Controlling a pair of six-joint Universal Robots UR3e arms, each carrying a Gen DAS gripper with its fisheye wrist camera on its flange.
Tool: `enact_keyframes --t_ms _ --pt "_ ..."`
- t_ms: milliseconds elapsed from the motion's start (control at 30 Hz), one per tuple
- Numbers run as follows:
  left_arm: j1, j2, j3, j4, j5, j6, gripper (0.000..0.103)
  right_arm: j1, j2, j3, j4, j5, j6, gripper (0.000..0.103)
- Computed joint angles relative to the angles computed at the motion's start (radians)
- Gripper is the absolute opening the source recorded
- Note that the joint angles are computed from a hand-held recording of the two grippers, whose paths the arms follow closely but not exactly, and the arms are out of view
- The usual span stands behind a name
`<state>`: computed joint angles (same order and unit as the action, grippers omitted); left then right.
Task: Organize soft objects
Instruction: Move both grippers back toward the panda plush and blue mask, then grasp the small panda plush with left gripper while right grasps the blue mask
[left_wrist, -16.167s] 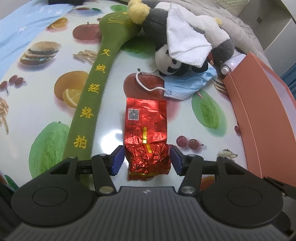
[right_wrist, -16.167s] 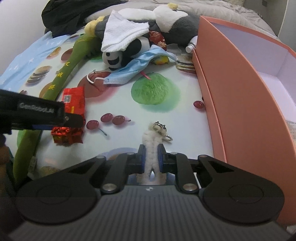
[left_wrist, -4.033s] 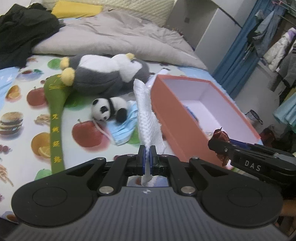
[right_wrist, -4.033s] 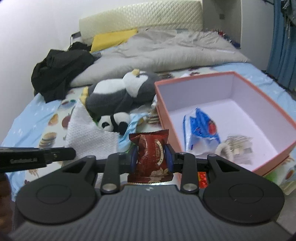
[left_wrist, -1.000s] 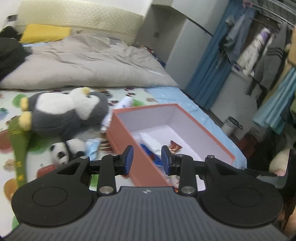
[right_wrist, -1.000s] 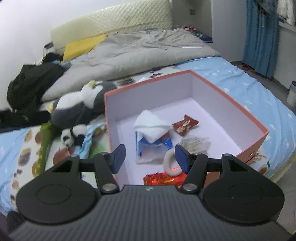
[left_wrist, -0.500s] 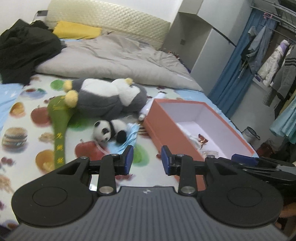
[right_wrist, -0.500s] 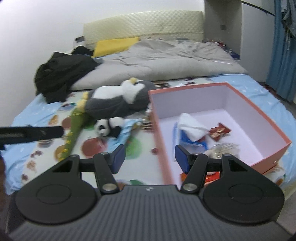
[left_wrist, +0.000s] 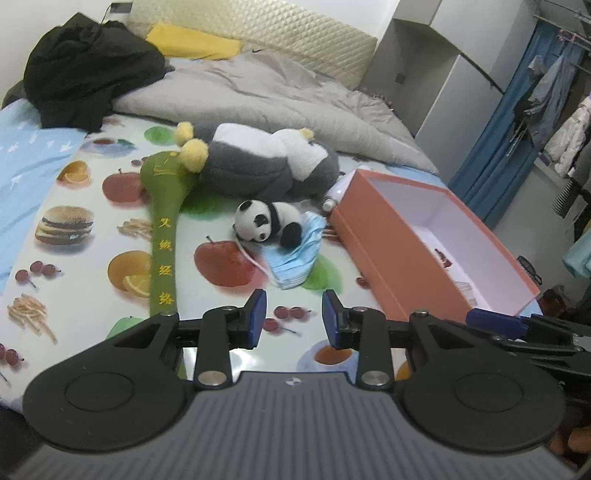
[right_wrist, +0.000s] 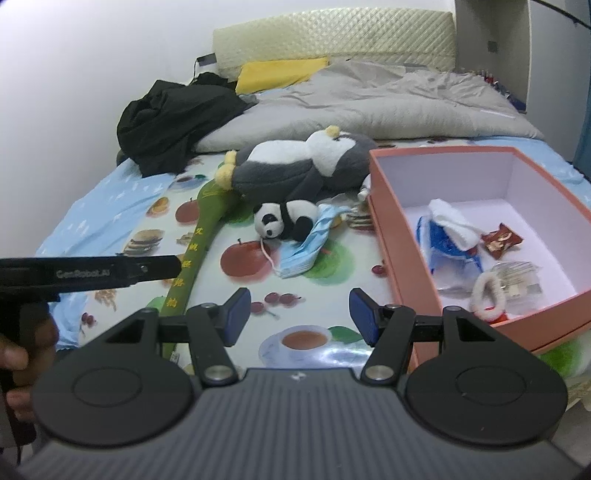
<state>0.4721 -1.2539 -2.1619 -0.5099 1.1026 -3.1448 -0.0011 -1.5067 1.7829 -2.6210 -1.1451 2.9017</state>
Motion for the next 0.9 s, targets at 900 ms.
enact_keyframes --t_ms 900 --pt "-0.062 -0.930 0.782 0.085 0.057 -0.110 0.057 0.182 0.842 -1.057 0.336 -0.155 0.117 0.057"
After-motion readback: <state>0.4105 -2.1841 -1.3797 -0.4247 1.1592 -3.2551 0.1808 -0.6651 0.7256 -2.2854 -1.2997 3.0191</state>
